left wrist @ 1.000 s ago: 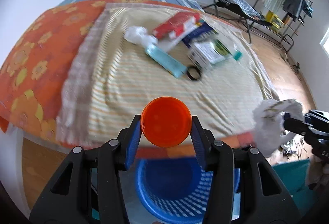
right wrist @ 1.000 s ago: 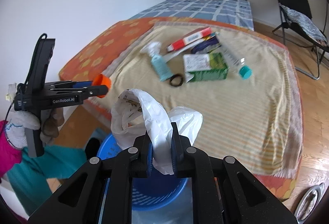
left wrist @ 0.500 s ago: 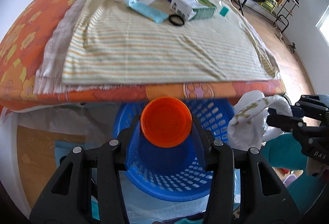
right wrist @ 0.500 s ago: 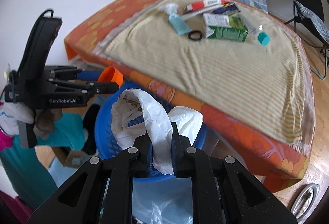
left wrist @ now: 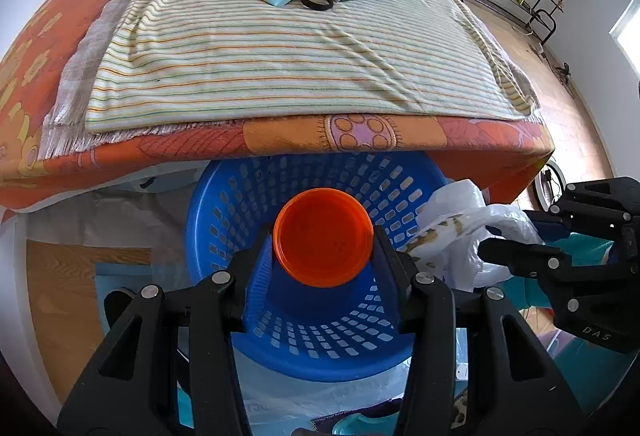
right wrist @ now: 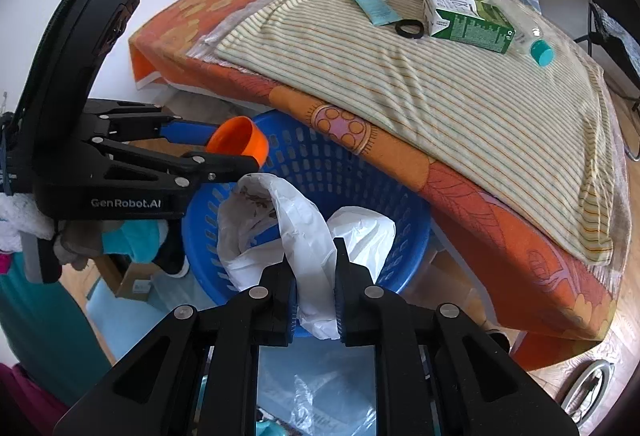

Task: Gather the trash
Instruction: 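Carry both items to the blue basket and open both tools to drop them, then grasp the white tissue with the left tool while the right tool grasps the clear bottle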

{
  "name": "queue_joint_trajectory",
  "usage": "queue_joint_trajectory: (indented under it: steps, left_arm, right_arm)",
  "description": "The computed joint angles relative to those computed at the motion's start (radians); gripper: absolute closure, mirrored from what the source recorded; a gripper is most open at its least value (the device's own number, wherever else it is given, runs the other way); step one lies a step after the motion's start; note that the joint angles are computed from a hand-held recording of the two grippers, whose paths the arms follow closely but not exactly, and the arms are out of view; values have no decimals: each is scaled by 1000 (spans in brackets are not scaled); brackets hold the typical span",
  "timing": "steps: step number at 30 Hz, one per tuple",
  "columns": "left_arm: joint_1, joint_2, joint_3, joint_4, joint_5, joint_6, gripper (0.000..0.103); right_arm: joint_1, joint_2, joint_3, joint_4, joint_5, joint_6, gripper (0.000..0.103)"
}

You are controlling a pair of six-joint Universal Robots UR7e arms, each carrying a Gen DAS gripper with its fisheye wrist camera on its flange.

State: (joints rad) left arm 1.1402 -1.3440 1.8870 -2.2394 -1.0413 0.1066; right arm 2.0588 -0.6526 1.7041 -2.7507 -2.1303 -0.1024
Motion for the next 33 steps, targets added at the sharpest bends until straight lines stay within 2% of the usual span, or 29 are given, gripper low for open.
queue_joint_trajectory:
  steps: [6, 8, 10, 11, 12, 33]
  left_arm:
    - [2, 5, -8, 11, 1, -14, 55]
    - [1, 7, -9, 12, 2, -14, 54]
    - [1, 6, -6, 4, 6, -13, 44]
    - [0, 4, -2, -4, 10, -12, 38]
    - [0, 3, 0, -11, 9, -10, 37]
    - [-17, 14, -35, -30, 13, -26, 37]
  right_arm:
    - [-1, 9, -10, 12, 9, 6, 85]
    - [-1, 10, -12, 12, 11, 5, 79]
    - [2, 12, -11, -4, 11, -4, 62]
    - [4, 12, -9, -15, 10, -10, 59]
    - [6, 13, -9, -22, 9, -14, 56]
    - [2, -3, -17, -44, 7, 24, 56]
